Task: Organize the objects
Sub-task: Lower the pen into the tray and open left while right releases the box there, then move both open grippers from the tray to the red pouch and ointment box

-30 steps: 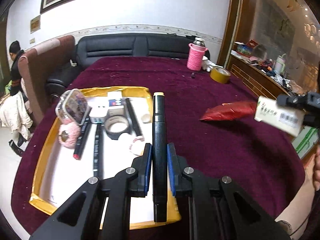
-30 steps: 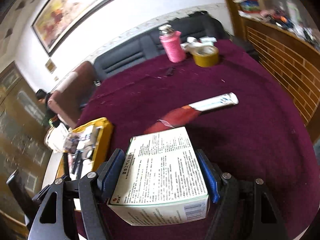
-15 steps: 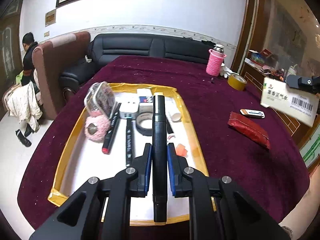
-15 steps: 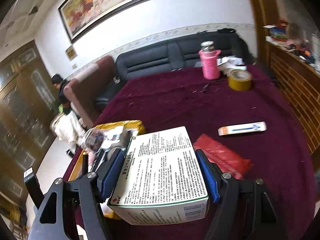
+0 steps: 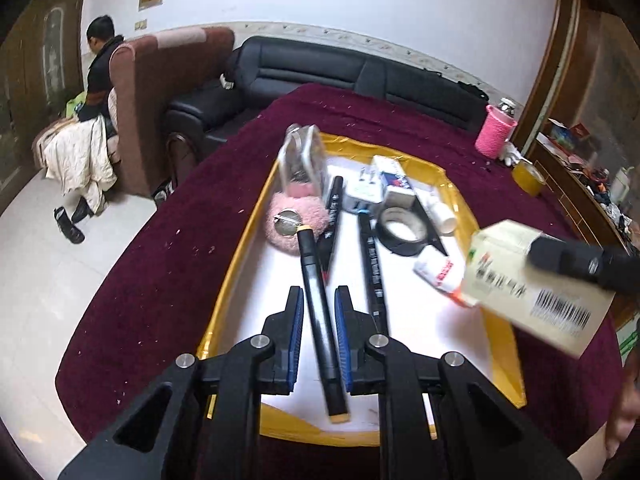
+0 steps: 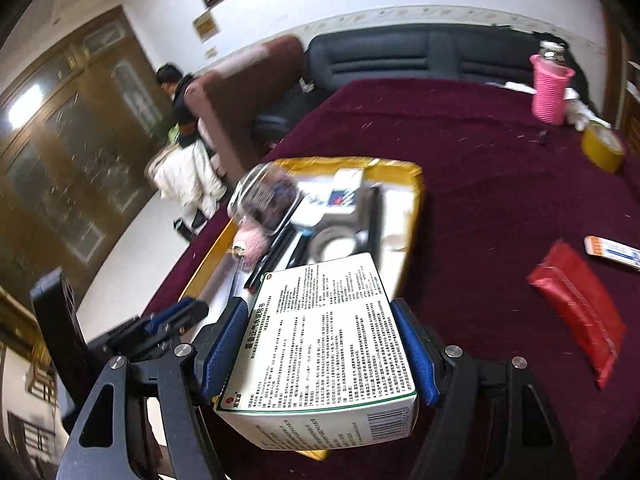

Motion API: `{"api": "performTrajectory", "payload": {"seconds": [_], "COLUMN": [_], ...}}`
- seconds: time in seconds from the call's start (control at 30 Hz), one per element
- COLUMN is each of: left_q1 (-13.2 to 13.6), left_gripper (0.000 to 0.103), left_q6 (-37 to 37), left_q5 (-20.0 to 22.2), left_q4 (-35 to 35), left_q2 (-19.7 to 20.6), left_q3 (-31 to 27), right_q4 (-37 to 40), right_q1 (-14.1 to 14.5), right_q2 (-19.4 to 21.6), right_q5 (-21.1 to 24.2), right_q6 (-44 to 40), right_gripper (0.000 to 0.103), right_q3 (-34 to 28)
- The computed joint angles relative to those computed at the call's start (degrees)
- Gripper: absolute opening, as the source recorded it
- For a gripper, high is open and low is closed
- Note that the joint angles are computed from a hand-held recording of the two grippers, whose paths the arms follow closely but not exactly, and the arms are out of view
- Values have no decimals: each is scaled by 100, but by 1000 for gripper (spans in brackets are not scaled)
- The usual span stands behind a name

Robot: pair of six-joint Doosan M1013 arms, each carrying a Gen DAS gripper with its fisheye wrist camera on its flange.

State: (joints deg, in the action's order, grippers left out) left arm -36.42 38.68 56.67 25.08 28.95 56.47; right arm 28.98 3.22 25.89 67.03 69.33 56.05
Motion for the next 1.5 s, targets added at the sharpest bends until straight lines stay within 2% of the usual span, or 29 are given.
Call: {"api": "performTrajectory", "payload": {"seconds": [0.17,0.37,0.43,0.5,0.6,0.77,0.93,1.13,1.23,1.37,1.5], "left_q1": [102,125,117,103,82,34,-84,-315,-389,-477,-569], "left_gripper": [15,16,26,55,72,81,86,90,90,91,91], "left_q6": [55,-2,-63,-187,-365,-334,-273,-104,122,462,797], "left_q5": [87,-124,-177,-200,-270,-42,165,368,465,630,800], "left_q4": [-212,-242,-173,-62,58,141,344,871,907,858,800], "left_q2": [62,-7,-37,-61,-110,-63,-1,113,227,428,656], "left_q3": [22,136,151,162,196,33,-186,-528,-757,-1130,-1526], "right_q4": [-252,-573,-639,-684,-843,-822,-629,-376,-267,-272,-434], "right_q1": [200,346,390,415,463,466,388,175,-8,-312,-705], "right_q2": [95,161,160,161,169,154,-51,-340,-450,-516,-424], "right_q5": [28,-8,-58,-82,-104,-54,-389,-836,-1017,-1240,-1259], "right_q6": [-107,-144,-166,-196,-203,-308,-636,-965,-962,-697,0], "right_gripper": [77,78,78,79,80,85,89,92,93,94,94], "right_q3": [70,143,185,206,221,261,445,735,845,911,776]}}
